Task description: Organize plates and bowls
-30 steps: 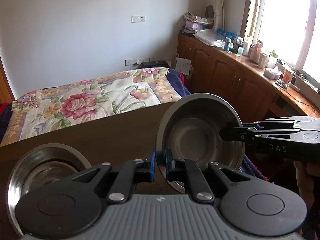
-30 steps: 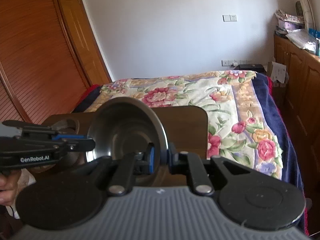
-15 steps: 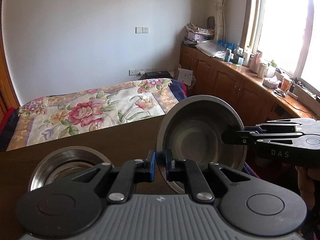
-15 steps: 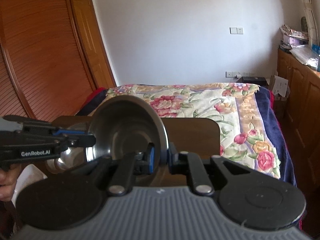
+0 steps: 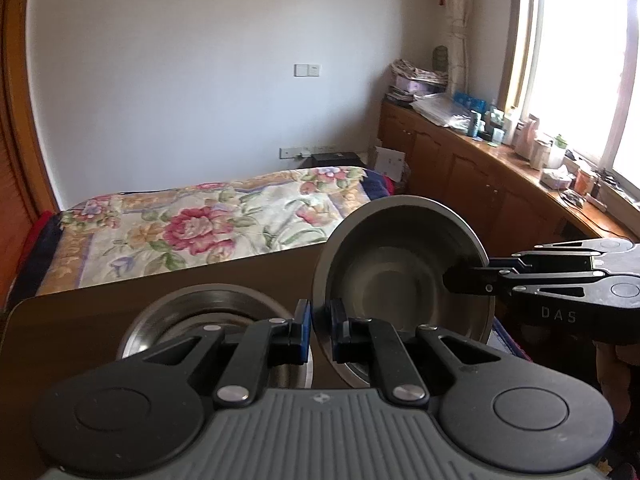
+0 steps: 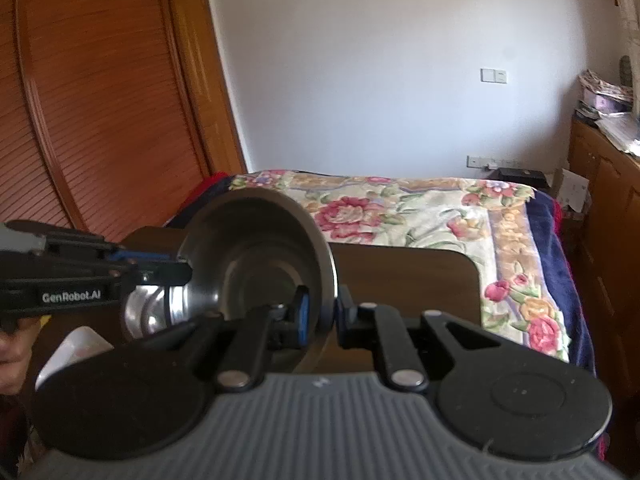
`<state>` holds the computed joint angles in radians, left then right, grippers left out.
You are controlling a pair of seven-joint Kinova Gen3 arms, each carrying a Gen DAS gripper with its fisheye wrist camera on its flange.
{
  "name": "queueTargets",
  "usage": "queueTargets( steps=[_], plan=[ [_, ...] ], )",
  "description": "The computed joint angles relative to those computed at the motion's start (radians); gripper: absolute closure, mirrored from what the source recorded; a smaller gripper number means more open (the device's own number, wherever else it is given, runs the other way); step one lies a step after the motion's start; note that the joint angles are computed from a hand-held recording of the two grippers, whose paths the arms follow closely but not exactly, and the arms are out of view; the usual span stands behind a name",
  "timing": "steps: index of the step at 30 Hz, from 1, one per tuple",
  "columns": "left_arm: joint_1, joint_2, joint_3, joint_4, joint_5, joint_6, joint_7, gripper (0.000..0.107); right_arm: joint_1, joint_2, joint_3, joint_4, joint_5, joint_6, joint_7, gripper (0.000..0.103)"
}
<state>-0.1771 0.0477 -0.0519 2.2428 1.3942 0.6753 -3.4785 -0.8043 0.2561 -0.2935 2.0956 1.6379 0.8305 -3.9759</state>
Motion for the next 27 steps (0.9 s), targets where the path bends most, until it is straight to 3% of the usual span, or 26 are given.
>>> queueTargets(
  steps=[8, 16, 27],
  plan=[
    [-0.075, 0.041, -0.039, -0.046, -0.038, 0.044, 0.021, 0.090, 0.013, 0.064, 0.013, -0.088, 0.044, -0.062, 0.031, 0.088],
    [-0.139, 0.119, -0.037, -0.102, -0.044, 0.037, 0.041, 0.090, 0.015, 0.142, 0.037, -0.209, 0.038, -0.135, 0.113, 0.088],
    [-0.197, 0.243, 0.007, -0.166, -0.065, 0.018, 0.047, 0.090, -0.037, 0.230, 0.120, -0.348, -0.136, -0.212, 0.331, 0.088]
  ],
)
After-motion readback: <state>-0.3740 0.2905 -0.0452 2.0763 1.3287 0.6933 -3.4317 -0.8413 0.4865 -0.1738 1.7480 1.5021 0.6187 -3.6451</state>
